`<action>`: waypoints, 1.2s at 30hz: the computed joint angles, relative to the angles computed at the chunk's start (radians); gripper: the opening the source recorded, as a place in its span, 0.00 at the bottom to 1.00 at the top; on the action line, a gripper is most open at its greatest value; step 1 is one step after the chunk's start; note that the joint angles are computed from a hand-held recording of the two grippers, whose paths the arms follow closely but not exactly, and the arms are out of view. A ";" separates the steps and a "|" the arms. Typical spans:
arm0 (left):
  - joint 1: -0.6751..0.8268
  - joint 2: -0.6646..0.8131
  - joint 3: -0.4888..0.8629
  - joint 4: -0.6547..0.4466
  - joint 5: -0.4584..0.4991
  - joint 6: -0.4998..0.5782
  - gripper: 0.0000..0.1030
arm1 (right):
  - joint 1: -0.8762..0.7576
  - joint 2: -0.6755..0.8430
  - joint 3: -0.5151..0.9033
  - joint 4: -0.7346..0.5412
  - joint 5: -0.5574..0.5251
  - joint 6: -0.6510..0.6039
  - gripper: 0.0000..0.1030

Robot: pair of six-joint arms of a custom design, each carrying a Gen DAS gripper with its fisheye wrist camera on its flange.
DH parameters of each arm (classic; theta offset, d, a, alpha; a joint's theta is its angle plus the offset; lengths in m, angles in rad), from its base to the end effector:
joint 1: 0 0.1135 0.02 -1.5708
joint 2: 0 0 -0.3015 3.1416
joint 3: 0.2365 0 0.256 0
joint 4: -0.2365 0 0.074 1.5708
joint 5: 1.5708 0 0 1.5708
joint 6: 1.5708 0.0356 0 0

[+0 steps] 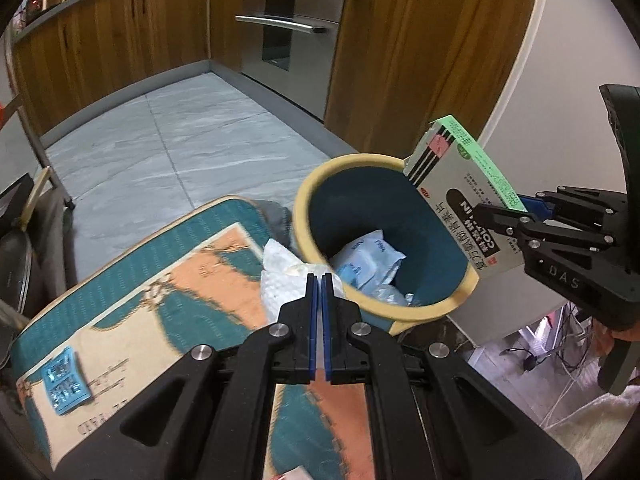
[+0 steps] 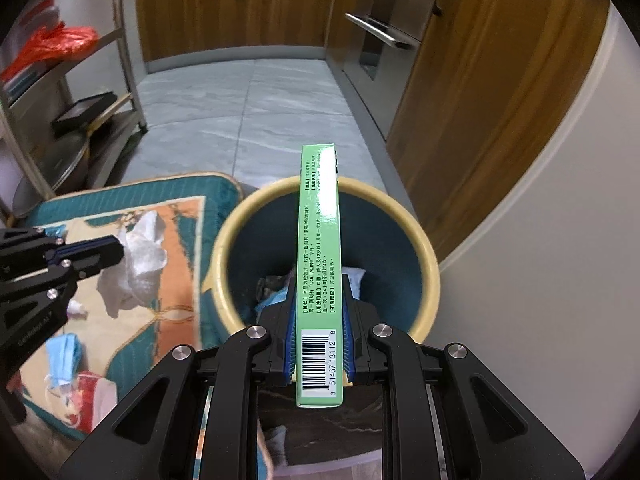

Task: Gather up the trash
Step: 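Carry the tissue and green medicine box over the teal bin with both tools, then open the left tool over the bin while the right tool releases the medicine box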

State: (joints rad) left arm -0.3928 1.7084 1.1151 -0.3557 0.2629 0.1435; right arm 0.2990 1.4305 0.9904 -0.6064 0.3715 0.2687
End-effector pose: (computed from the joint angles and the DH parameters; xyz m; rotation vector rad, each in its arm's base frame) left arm 0.3331 -0.1480 0.2346 0.7721 2.4052 -0.4319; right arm 0.2735 0.0708 0.2675 0.0891 2.5283 -0.2659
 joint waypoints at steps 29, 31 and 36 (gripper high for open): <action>-0.197 0.224 0.089 0.129 -0.007 -0.063 0.02 | -0.186 0.045 -0.087 0.105 -0.130 -0.007 0.19; -0.199 0.237 0.102 0.120 -0.017 -0.070 0.04 | -0.190 0.053 -0.085 0.110 -0.139 -0.008 0.19; -0.185 0.227 0.092 0.122 -0.033 -0.104 0.28 | -0.203 0.086 -0.079 0.118 -0.156 -0.006 0.19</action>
